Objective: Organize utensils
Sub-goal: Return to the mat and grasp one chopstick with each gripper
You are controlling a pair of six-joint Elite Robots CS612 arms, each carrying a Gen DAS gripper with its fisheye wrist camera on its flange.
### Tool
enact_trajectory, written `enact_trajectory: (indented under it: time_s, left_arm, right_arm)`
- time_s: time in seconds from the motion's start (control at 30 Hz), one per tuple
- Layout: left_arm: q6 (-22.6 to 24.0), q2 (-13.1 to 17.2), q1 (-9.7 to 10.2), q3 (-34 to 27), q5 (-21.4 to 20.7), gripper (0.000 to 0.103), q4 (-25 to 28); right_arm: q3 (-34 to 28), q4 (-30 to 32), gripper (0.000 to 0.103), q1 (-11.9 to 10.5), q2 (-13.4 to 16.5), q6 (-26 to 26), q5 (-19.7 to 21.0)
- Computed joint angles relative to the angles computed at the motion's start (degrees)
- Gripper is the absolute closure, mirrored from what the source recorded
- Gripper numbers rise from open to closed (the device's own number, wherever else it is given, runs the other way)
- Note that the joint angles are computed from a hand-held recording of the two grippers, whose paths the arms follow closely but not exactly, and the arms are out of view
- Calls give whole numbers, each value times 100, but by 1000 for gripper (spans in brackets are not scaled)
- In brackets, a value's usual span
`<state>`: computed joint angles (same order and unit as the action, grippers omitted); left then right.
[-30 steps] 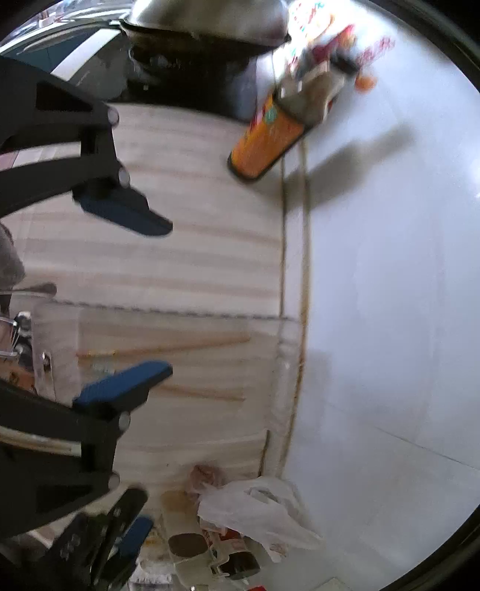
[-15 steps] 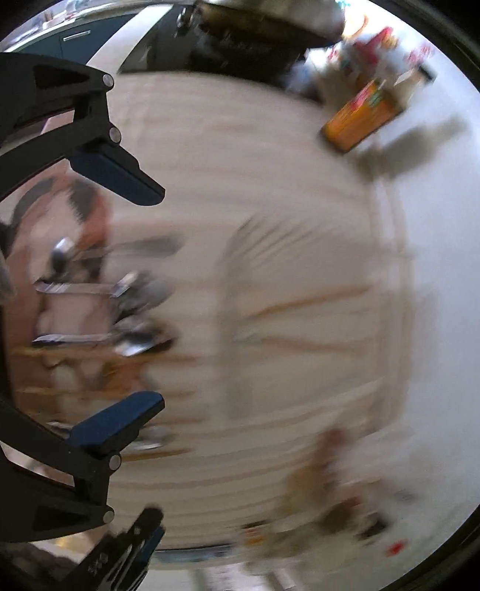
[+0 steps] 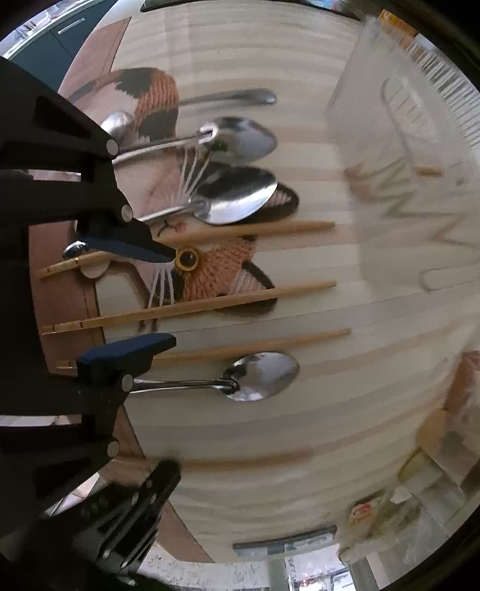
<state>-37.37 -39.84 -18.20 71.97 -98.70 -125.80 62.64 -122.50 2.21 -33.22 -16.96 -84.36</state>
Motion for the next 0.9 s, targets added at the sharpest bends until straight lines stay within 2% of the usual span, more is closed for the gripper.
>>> enact_trajectory:
  time_s: [0.07, 0.1, 0.13, 0.23, 0.27, 0.43, 0.67, 0.9]
  left_arm:
    - [-3, 87, -12, -100, -34, 70, 123]
    - [-2, 122, -17, -142, -45, 76, 185]
    - [11, 135, -42, -164, 55, 77, 202]
    - [168, 204, -122, -320, 341, 97, 382]
    - [206, 213, -136, -336, 393, 98, 397]
    - [204, 163, -131, -216, 225, 99, 353]
    - [254, 159, -140, -162, 223, 96, 258]
    - [313, 16, -68, 100, 179, 94, 138]
  right_arm:
    - [-14, 35, 96, -68, 4, 97, -9]
    - [-26, 82, 96, -108, 6, 127, 25]
    - [-32, 118, 96, -139, 5, 134, 45]
    - [-66, 230, 96, -226, 18, 181, 228]
    - [-77, 248, 96, -237, 22, 189, 247]
    - [-101, 204, 96, -206, 37, 189, 55]
    - [-104, 318, 96, -92, -11, 149, -147]
    - [-560, 721, 95, 89, 223, 234, -483]
